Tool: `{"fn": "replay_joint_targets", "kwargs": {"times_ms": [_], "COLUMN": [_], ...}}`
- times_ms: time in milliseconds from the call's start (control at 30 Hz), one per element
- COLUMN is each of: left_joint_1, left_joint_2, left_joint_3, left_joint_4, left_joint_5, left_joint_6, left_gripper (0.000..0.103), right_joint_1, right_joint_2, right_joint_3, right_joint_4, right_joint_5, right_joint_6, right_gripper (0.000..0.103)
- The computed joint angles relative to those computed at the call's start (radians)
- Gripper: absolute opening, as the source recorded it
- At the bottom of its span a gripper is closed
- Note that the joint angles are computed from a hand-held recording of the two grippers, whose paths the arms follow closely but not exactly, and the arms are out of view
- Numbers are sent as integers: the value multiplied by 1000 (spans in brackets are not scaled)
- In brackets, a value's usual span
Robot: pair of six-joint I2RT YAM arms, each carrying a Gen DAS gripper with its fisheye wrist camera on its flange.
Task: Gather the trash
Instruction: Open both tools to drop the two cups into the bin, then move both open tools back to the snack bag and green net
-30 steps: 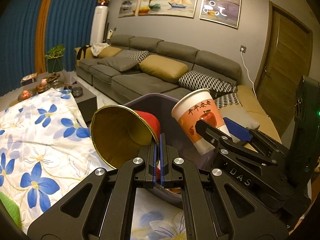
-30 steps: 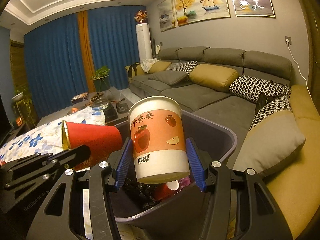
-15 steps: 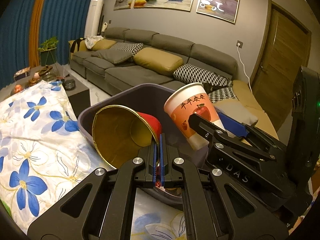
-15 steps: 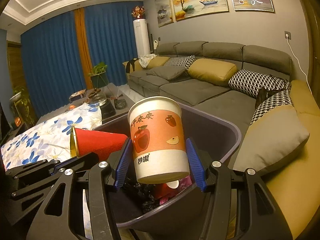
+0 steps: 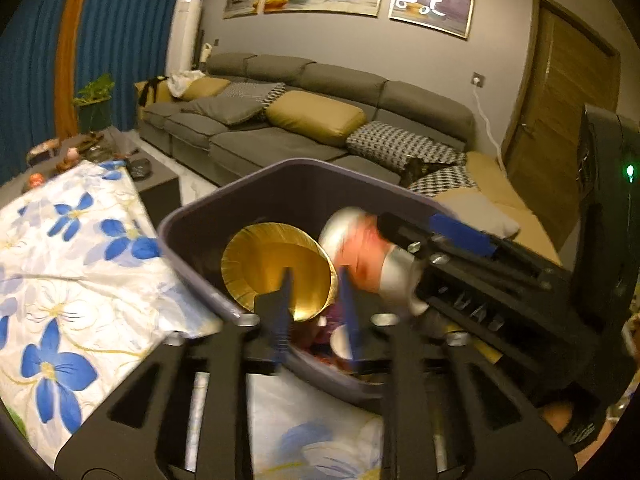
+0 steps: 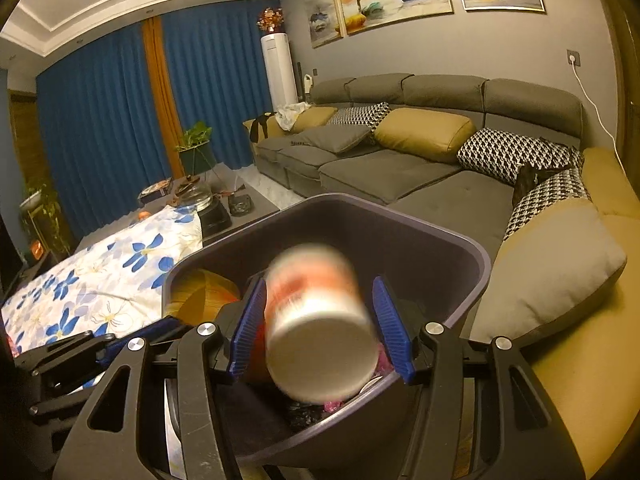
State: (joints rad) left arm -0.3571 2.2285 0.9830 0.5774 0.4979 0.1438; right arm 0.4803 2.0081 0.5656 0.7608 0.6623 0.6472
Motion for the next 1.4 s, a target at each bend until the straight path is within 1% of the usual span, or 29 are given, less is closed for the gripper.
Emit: {"fn": "replay_joint_targets", "kwargs": {"times_ms": [33, 133, 200, 233, 333, 367, 467, 600, 700, 900, 1033, 1267, 1333, 1400], "left_joint_1": [6, 32, 46, 57, 92, 109, 177, 286, 387, 622, 809, 1069, 1129, 1175], "left_joint_2": [1, -12, -29, -47, -96, -116, -173, -250, -302, -360, -386, -384, -367, -347], "left_joint_3": [-5, -39, -71, -109, -194, -225, -302, -388, -435, -506, -503, -462, -422, -384], "left_joint_4": [9, 46, 74, 113, 183, 200, 230, 240, 234, 241, 188, 148, 115, 86], "left_joint_5": [-2, -6, -23, -38, -75, -93, -106, -121, -92, -45, 26, 125, 153, 172], "left_joint_6": [-14, -35, -32, -29, -30, -34, -37, -38, -34, 60, 101, 152, 159, 165], "left_gripper": [65, 70, 75, 77, 83, 83, 85, 86, 86, 86, 86, 86, 87, 87], "right_joint_1": [-8, -4, 13, 27, 94, 118, 187, 274, 336, 443, 499, 566, 574, 576], "right_joint_2": [-4, -27, -49, -62, -91, -97, -103, -92, -76, -13, 65, 257, 330, 380], "right_joint_3": [-11, -41, -62, -77, -106, -107, -93, -36, 17, 158, 293, 622, 738, 818], "right_joint_4": [16, 36, 36, 41, 36, 27, -6, -73, -106, -182, -229, -397, -469, -528], "right_joint_5": [-8, 5, 31, 50, 123, 145, 190, 228, 250, 252, 189, 110, 84, 64], "right_joint_6": [8, 16, 23, 24, 29, 31, 30, 16, -11, -59, -83, -107, -108, -98], "right_gripper": [62, 62, 64, 66, 70, 71, 73, 74, 74, 74, 74, 74, 74, 74]}}
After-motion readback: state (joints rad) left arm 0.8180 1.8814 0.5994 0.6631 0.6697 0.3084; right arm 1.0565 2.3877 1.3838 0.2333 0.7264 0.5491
